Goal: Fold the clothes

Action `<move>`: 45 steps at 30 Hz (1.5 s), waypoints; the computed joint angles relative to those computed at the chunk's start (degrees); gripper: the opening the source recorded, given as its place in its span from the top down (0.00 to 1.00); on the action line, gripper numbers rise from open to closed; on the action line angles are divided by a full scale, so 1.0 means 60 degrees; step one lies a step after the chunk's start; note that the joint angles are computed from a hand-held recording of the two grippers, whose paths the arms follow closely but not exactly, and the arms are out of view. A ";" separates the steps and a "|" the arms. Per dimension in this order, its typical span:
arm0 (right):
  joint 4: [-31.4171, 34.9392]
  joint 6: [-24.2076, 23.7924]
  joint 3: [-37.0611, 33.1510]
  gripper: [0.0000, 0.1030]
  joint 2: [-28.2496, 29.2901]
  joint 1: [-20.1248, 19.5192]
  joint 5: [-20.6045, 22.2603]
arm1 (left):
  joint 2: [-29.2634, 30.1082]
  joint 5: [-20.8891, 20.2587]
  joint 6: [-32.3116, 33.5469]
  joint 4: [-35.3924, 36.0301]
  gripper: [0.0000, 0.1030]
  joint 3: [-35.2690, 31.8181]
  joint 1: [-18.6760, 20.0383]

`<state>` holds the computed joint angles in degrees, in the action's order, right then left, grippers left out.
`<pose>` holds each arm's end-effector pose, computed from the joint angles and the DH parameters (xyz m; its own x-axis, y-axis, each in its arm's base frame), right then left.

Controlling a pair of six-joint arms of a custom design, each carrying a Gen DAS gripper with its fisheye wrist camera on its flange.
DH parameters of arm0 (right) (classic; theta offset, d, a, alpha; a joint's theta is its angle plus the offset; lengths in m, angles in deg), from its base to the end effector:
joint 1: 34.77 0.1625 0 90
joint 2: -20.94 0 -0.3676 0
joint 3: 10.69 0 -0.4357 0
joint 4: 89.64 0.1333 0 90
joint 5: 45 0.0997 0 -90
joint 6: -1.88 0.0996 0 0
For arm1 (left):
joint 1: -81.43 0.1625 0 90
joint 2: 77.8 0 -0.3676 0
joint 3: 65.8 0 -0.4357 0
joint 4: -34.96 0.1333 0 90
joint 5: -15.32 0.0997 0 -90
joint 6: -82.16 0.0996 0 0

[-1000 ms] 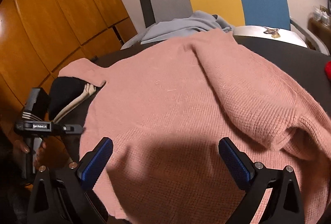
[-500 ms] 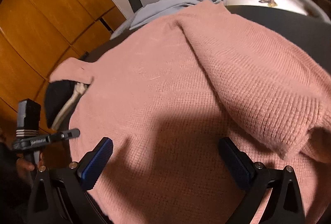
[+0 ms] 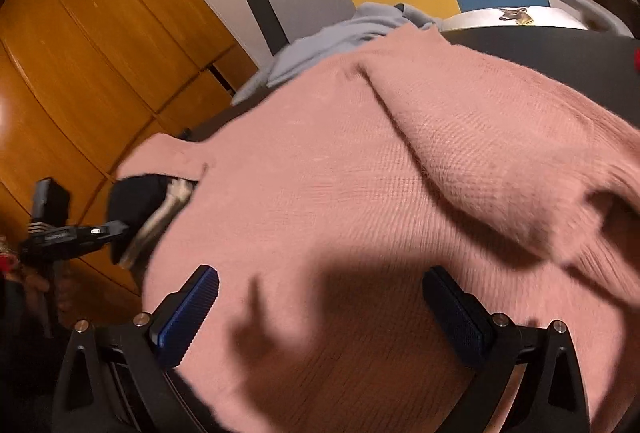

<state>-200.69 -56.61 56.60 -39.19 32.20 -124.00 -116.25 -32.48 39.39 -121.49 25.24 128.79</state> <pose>-0.1476 -0.7366 0.3560 -0.8053 -0.5830 0.1079 -0.5870 0.7584 -0.2834 -0.3046 -0.6263 -0.0027 -0.9267 -0.2035 -0.3161 0.0387 0.7847 -0.6187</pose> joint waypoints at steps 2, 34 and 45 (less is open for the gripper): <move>-0.0195 -0.0152 0.0145 0.00 -0.0402 -0.0161 0.0191 | 0.0685 -0.0200 0.0603 0.0133 0.81 -0.0873 0.0146; -0.2192 0.1334 -0.3168 0.67 0.0365 -0.1616 -0.3399 | 0.2577 -0.0884 0.1262 0.0737 0.69 -0.3324 0.0925; -0.7122 -0.2790 -0.1984 0.81 0.0460 -0.0341 -0.5607 | 0.2404 -0.1129 0.1756 -0.0128 0.68 -0.2830 0.0991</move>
